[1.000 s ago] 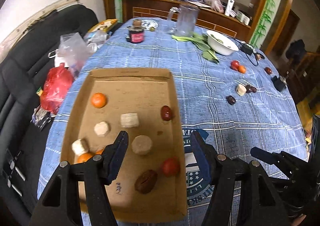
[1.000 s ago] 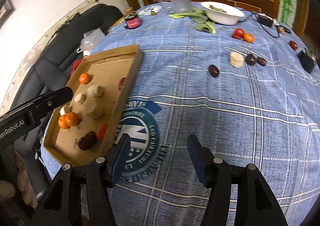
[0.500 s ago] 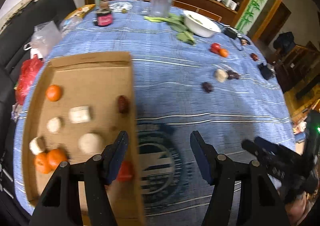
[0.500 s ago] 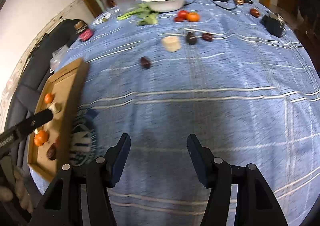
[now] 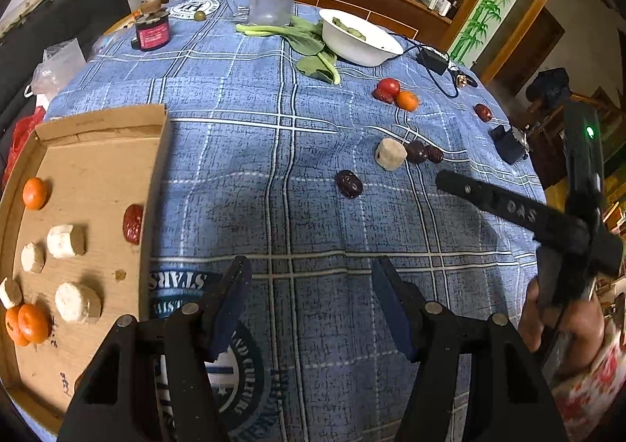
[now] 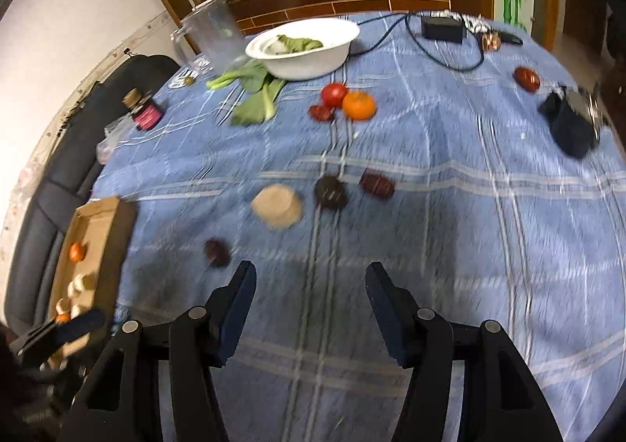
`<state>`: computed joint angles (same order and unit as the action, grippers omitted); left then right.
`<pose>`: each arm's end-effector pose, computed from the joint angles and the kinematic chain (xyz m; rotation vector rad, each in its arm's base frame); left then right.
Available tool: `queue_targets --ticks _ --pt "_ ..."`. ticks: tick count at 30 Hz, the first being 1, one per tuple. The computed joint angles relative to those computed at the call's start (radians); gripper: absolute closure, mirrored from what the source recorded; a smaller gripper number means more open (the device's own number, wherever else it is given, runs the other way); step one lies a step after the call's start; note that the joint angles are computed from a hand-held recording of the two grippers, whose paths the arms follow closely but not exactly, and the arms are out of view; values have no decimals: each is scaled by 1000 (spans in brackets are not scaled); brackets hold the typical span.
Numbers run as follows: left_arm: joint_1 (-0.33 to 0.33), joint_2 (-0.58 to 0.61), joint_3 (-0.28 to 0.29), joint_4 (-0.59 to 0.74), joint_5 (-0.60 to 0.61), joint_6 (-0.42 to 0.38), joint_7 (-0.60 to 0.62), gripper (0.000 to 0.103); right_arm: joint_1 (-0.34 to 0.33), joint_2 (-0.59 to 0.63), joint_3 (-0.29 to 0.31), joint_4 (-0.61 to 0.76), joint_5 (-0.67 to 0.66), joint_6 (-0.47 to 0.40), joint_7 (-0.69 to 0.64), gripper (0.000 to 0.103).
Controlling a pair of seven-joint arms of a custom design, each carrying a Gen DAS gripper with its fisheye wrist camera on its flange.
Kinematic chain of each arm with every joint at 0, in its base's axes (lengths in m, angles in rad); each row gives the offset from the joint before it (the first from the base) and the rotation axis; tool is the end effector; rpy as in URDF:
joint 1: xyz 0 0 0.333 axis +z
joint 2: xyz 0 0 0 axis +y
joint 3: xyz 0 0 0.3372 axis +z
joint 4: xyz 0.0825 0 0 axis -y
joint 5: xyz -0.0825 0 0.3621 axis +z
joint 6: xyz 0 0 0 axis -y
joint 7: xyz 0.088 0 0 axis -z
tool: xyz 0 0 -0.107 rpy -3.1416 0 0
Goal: Organize fruits
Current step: 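Grasp a dark date with the left gripper while the right gripper grasps a dark round fruit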
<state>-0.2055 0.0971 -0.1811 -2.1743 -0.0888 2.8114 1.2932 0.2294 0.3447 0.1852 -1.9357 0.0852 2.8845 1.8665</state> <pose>0.5351 -0.2106 0.4444 -2.0009 2.0563 -0.7584 0.6041 0.2473 0.4140 -1.8068 1.7835 -0.2091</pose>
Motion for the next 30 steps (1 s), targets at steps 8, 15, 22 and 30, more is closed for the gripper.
queue_targets --ticks 8,15,22,30 --pt "-14 138 2 145 -30 29 70 42 -18 101 -4 129 -19 -32 -41 61" --pt "-38 276 0 301 -41 -40 134 42 -18 168 -5 219 -38 -61 -45 61" --pt "-110 330 71 360 64 -72 89 66 -25 208 10 260 -29 -83 -80 62" --pt "-64 303 48 320 14 -47 89 80 -55 189 39 233 36 -74 -102 78"
